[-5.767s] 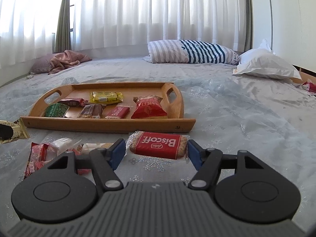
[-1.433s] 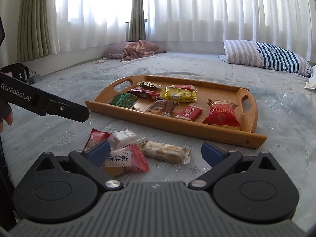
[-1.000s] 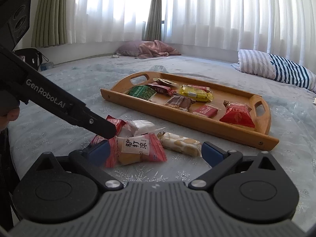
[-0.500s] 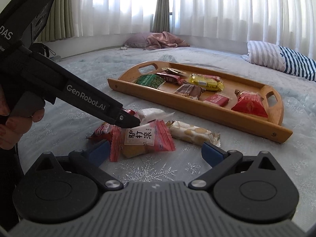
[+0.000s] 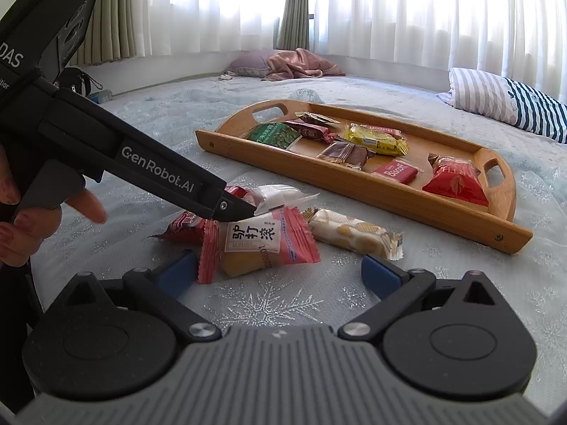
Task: Organize snacks
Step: 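Lower the left tool onto the brown-red bar and close it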
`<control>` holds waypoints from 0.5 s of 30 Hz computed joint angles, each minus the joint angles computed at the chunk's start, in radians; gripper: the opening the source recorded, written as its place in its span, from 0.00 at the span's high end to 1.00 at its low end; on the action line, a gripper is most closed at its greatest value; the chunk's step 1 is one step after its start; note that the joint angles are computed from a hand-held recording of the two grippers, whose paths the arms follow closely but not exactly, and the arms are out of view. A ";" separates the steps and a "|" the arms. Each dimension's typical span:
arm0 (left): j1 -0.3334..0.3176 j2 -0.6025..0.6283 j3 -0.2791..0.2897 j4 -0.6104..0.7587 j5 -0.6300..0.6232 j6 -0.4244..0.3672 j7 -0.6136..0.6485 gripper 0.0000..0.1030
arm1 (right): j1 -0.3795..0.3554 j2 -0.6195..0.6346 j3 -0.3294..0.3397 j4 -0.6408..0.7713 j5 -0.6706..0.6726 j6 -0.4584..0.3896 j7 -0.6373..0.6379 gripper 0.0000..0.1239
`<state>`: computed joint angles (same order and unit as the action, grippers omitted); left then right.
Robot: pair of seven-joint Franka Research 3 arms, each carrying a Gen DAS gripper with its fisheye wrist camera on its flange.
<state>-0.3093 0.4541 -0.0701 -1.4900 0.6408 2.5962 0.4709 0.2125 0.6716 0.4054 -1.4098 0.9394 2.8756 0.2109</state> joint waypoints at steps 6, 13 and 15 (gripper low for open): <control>-0.001 -0.029 0.006 -0.037 0.011 0.009 -0.032 0.67 | -0.001 0.001 0.002 0.000 -0.001 0.001 0.000 0.17; 0.019 -0.066 -0.009 -0.087 0.003 0.048 -0.024 0.71 | -0.017 -0.007 0.018 -0.005 0.018 -0.007 -0.024 0.17; 0.017 -0.072 -0.009 -0.092 0.011 0.047 -0.024 0.71 | -0.033 -0.012 0.038 -0.009 0.046 -0.011 -0.068 0.17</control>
<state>-0.2919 0.3822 -0.0791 -1.5822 0.6521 2.6436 0.4472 0.1795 0.6593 0.4434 -1.4184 0.9850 2.8647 0.1431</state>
